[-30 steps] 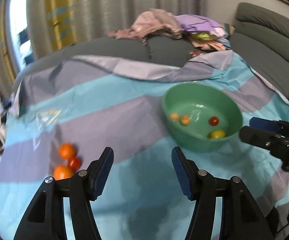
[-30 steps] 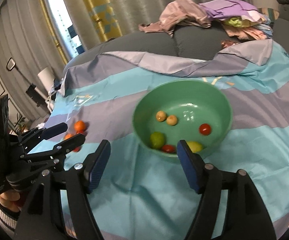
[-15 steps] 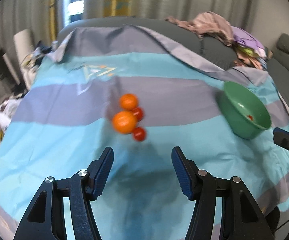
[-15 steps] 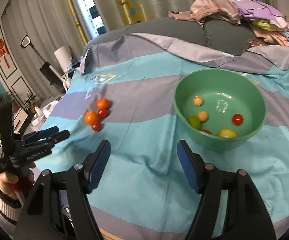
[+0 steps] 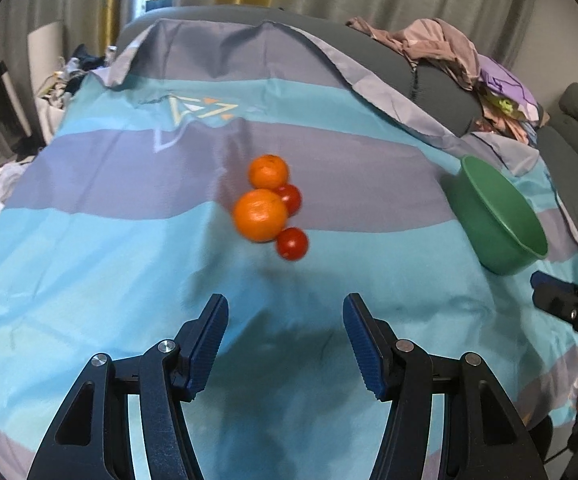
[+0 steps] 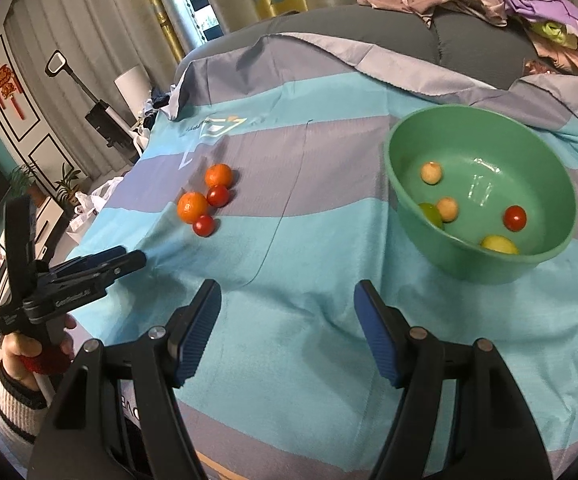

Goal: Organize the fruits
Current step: 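Move both open tools back toward the oranges and red tomatoes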

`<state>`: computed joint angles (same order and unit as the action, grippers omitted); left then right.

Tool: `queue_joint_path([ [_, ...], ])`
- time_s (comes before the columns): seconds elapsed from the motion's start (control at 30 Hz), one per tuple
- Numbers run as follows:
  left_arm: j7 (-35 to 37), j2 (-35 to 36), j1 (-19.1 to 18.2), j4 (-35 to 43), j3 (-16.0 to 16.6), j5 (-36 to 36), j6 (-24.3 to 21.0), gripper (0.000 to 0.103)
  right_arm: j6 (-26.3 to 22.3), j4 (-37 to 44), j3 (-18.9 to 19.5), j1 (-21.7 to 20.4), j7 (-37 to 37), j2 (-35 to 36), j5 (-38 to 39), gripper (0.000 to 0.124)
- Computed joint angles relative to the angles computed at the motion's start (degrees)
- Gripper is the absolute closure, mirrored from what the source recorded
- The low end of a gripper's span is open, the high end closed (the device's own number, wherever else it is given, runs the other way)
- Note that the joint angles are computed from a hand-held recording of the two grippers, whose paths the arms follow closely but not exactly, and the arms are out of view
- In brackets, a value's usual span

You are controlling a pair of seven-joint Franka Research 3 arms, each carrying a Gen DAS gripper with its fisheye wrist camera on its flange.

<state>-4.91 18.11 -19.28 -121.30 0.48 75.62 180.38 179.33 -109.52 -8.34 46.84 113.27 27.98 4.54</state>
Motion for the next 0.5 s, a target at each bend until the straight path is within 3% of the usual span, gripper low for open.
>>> queue_joint_path([
  [0.1,8.06,3.11,2.55,2.27,-2.83,-7.33,0.49,0.043,-0.38,0.81,0.88,-0.86,-0.48,0.68,0.25,0.055],
  [0.2,17.32,6.17,5.07,4.74,-6.46,-15.7,-1.8,0.043,-0.73,1.72,2.32,-2.26,-1.28,1.41,0.7,0.055],
  [0.5,29.01,12.21,4.51,11.09,-7.35,-28.03,-5.84,0.061,-2.74,6.74,6.56,-6.82,-4.86,5.19,2.37,0.055],
])
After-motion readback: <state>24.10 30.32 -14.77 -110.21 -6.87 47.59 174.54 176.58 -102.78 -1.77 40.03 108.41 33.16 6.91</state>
